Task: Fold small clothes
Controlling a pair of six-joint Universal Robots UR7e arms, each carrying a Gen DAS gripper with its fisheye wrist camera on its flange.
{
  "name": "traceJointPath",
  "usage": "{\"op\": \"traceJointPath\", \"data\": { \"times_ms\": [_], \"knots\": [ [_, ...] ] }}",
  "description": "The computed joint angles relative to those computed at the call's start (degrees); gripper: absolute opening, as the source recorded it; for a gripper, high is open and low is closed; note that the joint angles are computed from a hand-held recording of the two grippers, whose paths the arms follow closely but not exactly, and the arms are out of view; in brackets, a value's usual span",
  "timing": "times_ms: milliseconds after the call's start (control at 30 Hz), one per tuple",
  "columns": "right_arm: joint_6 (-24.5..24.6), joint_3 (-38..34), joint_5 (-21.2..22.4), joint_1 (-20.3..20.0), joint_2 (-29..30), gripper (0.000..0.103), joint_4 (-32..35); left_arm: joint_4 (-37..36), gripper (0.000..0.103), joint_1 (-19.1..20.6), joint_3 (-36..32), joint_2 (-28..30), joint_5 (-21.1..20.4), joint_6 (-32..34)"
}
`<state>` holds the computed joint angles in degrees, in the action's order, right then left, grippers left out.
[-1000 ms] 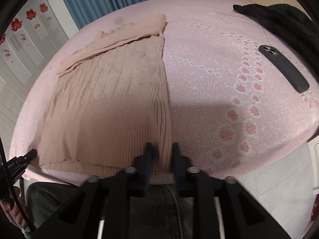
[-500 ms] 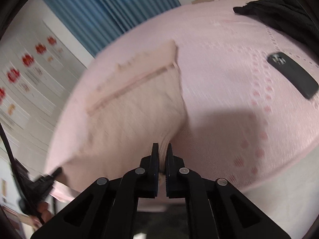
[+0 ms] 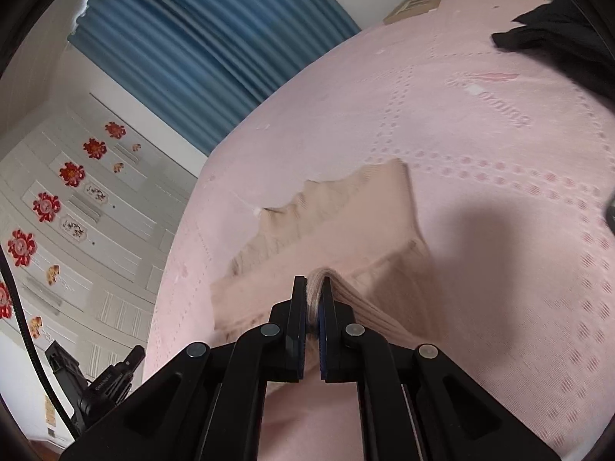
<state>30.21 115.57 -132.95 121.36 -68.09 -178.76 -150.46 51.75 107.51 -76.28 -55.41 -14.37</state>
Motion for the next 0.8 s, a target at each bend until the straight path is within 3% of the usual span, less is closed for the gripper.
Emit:
{"op": "traceJointPath", "data": {
  "times_ms": [133, 333, 533, 600, 700, 800],
  "knots": [
    [-2.0, -2.0, 1.3, -2.4, 2.3, 0.005, -1.4, 0.7, 0.002, 1.6, 0.3, 2.2, -0.1, 3.4],
    [-0.6, -2.0, 2.7, -4.9, 2.7, 0.006, 1.0, 6.4, 0.003, 3.3, 2.3, 2.1, -4.1, 0.8],
    [-1.7, 2.2, -3.0, -1.6, 0.1, 0.010, 3.8, 11.1, 0.020, 1.9, 8.7, -2.6, -5.1, -2.1],
    [-0.4, 4.1, -4.5, -0.2, -1.5, 0.012, 6.6, 11.5, 0.025, 1.2, 11.3, -5.2, -6.3, -3.6],
    [2.0, 8.2, -6.4, 2.1, -4.1, 0.025, 9.5, 12.7, 0.034, 0.0, 15.2, -9.1, -6.8, -6.4],
    [6.2, 12.3, -7.9, 4.2, -6.5, 0.026, 13.2, 14.1, 0.036, -0.6, 18.1, -12.4, -8.6, -9.3]
  ]
}}
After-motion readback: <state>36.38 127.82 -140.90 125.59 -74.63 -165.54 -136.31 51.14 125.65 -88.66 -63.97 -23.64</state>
